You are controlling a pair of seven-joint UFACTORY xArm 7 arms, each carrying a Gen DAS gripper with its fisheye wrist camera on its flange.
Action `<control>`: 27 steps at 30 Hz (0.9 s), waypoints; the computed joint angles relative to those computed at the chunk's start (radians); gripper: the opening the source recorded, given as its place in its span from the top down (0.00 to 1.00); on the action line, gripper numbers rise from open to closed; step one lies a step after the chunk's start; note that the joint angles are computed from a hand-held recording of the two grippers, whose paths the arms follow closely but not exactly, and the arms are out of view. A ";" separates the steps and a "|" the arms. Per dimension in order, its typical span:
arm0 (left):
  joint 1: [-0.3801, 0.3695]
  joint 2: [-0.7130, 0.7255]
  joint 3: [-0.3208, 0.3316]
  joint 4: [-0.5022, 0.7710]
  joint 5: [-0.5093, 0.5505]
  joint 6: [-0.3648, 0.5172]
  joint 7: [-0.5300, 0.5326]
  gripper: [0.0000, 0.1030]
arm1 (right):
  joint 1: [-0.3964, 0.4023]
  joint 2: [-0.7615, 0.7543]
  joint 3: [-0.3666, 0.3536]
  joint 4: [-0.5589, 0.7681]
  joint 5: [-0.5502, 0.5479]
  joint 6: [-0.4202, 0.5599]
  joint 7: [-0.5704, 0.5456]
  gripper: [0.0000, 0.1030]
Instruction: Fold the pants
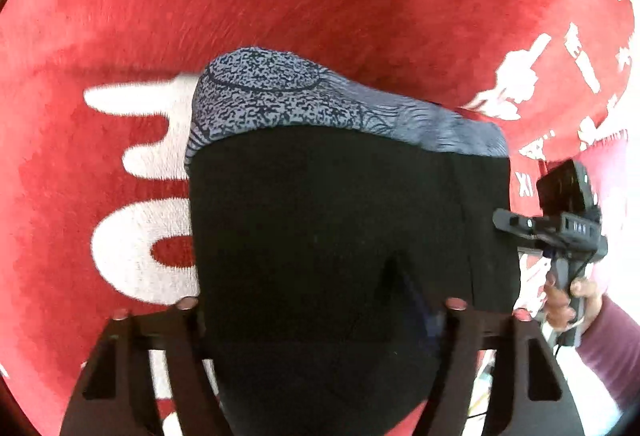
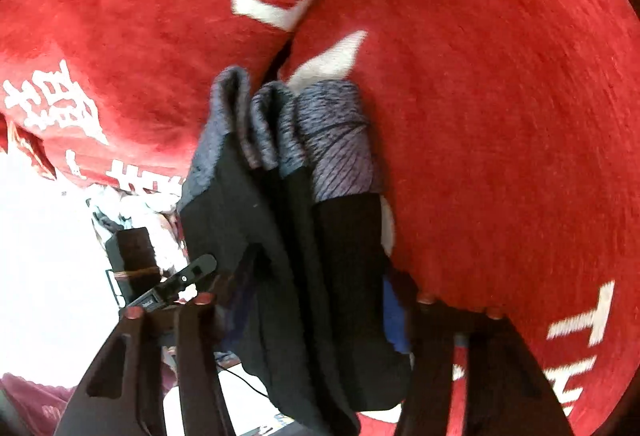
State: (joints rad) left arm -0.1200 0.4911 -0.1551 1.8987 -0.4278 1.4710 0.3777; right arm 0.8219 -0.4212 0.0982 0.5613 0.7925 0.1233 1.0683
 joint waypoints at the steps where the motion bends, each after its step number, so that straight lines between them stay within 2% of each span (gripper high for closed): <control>1: 0.006 -0.011 -0.002 -0.004 -0.006 0.004 0.007 0.40 | -0.007 0.018 0.011 0.015 -0.007 -0.011 0.010 0.54; 4: 0.025 -0.041 -0.001 -0.005 -0.031 0.036 0.015 0.42 | -0.052 -0.002 0.067 0.024 -0.059 -0.015 0.090 0.57; 8: 0.051 -0.098 0.014 -0.023 -0.043 0.091 0.027 0.42 | -0.034 -0.002 0.093 0.051 -0.091 -0.034 0.161 0.57; 13: 0.085 -0.177 0.048 -0.088 -0.037 0.142 0.042 0.42 | -0.075 0.047 0.220 0.106 -0.171 -0.114 0.348 0.57; 15: 0.088 -0.211 0.063 -0.142 -0.015 0.128 0.050 0.42 | -0.098 0.095 0.269 0.138 -0.212 -0.135 0.412 0.57; 17: 0.076 -0.244 0.076 -0.219 0.034 0.075 0.037 0.39 | -0.084 0.124 0.274 0.149 -0.239 -0.124 0.442 0.57; 18: 0.065 -0.264 0.083 -0.270 0.075 0.029 0.029 0.39 | -0.055 0.160 0.251 0.172 -0.240 -0.104 0.440 0.57; 19: 0.044 -0.278 0.098 -0.317 0.123 -0.020 0.020 0.28 | -0.021 0.173 0.222 0.177 -0.236 -0.075 0.432 0.56; 20: 0.052 -0.291 0.090 -0.349 0.130 -0.058 0.019 0.21 | -0.023 0.189 0.218 0.196 -0.257 -0.014 0.437 0.54; 21: 0.058 -0.305 0.094 -0.384 0.116 -0.106 0.024 0.11 | -0.057 0.193 0.236 0.215 -0.317 0.063 0.462 0.47; 22: 0.060 -0.305 0.095 -0.391 0.118 -0.117 0.025 0.07 | -0.086 0.205 0.247 0.241 -0.368 0.117 0.485 0.41; 24: 0.057 -0.307 0.094 -0.402 0.132 -0.138 0.023 0.03 | -0.105 0.204 0.255 0.261 -0.407 0.184 0.515 0.31; 27: 0.043 -0.328 0.090 -0.415 0.173 -0.161 0.018 0.03 | -0.134 0.210 0.267 0.329 -0.483 0.326 0.564 0.28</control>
State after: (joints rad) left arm -0.0771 0.1628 -0.0655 1.4841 -0.2545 1.3101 0.3960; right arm 0.6876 -0.2111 0.3654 0.8908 0.3090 0.4497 1.6325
